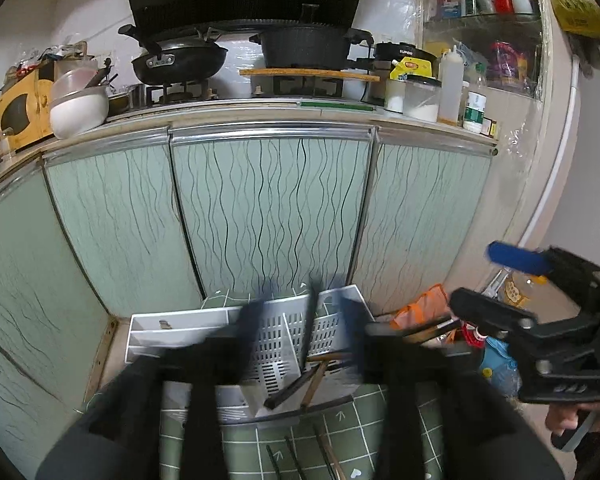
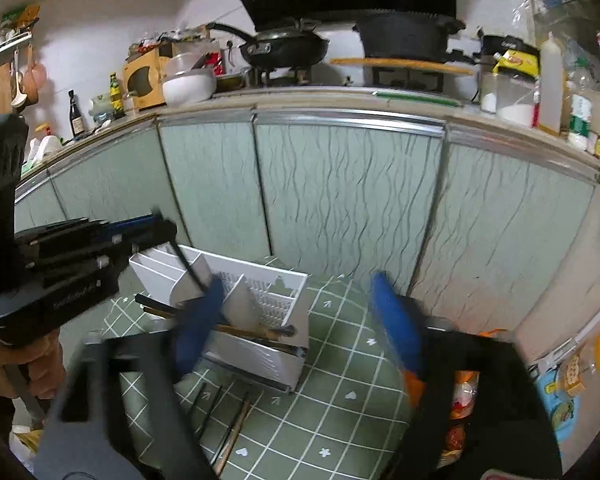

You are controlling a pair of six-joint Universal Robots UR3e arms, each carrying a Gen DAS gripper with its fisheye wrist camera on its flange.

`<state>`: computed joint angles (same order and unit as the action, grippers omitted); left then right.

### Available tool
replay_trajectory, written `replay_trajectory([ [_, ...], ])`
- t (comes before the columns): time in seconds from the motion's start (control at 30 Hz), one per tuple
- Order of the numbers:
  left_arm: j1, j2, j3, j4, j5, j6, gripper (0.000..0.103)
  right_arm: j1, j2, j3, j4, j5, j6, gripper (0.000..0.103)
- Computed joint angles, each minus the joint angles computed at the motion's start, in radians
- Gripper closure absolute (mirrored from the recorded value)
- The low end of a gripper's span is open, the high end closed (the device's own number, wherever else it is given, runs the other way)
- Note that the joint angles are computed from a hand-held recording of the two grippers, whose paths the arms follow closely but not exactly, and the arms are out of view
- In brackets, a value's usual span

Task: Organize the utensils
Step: 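Withdraw both grippers from the holder back over the chopstick row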

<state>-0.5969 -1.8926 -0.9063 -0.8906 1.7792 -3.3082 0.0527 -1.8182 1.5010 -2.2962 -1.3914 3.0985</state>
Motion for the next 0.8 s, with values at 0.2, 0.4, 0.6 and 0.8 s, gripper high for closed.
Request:
replay_trajectory([
  [0.2, -0.036, 0.104, -0.166, 0.092, 0.077, 0.019, 0.01, -0.048, -0.109, 0.068, 0.027, 0.026, -0.025, 0.008],
  [0.4, -0.087, 0.226, -0.335, 0.138, 0.158, -0.032, 0.004, -0.051, -0.23, 0.16, 0.048, 0.007, -0.028, 0.008],
  [0.6, -0.164, 0.344, -0.511, 0.179, 0.26, -0.086, 0.004, -0.04, -0.364, 0.268, 0.06, -0.002, -0.024, 0.008],
  [0.8, -0.249, 0.448, -0.678, 0.216, 0.353, -0.166, 0.004, 0.053, -0.476, 0.385, 0.04, -0.089, 0.019, 0.008],
])
